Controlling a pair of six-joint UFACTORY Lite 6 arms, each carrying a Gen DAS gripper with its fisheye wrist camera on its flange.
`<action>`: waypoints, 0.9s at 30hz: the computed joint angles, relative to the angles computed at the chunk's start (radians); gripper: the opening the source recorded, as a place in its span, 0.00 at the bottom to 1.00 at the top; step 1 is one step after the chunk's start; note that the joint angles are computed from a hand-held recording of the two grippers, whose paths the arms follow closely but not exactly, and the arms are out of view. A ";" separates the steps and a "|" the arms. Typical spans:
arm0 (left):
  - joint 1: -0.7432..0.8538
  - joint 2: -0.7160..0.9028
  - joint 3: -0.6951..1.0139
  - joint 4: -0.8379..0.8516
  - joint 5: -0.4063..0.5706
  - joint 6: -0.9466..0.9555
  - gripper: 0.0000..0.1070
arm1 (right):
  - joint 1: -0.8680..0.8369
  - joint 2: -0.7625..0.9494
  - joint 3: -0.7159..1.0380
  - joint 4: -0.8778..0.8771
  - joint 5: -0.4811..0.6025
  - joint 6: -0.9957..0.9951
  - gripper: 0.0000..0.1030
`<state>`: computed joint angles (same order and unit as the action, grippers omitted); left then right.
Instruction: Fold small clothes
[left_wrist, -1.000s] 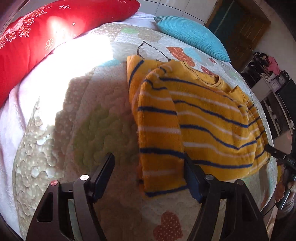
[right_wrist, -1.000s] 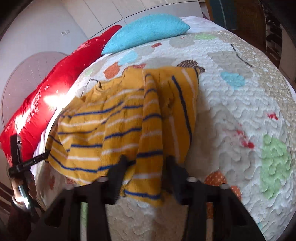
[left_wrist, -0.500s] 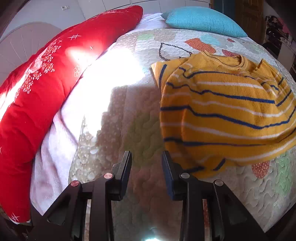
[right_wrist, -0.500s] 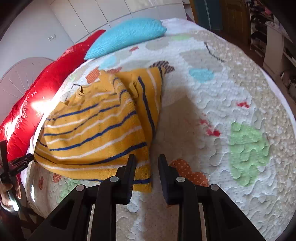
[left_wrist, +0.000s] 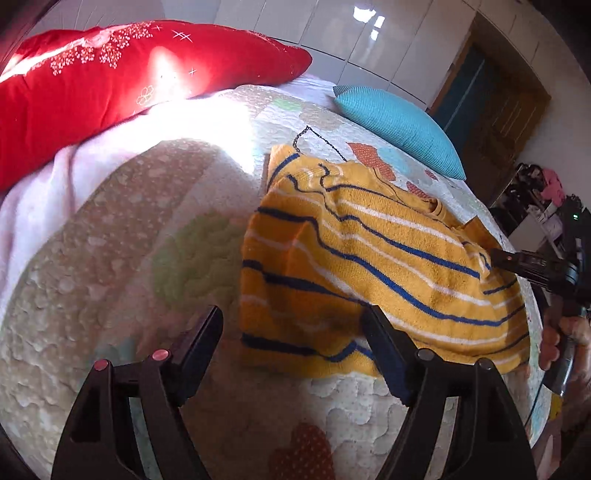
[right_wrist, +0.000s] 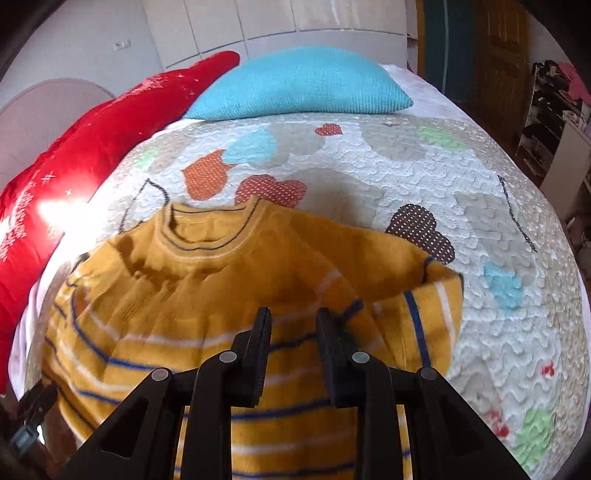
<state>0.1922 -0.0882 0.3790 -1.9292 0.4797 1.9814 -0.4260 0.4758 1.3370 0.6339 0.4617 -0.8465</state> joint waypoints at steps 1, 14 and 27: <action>-0.006 0.019 -0.009 -0.083 0.011 0.086 0.72 | 0.011 0.088 0.091 -0.085 0.008 0.105 0.26; 0.273 -0.013 -0.094 0.114 0.311 0.080 0.76 | 0.361 -0.141 0.038 -0.239 0.046 0.341 0.27; 0.621 0.083 0.026 0.339 0.431 -0.022 0.76 | 0.799 0.553 0.722 -0.758 0.193 0.977 0.28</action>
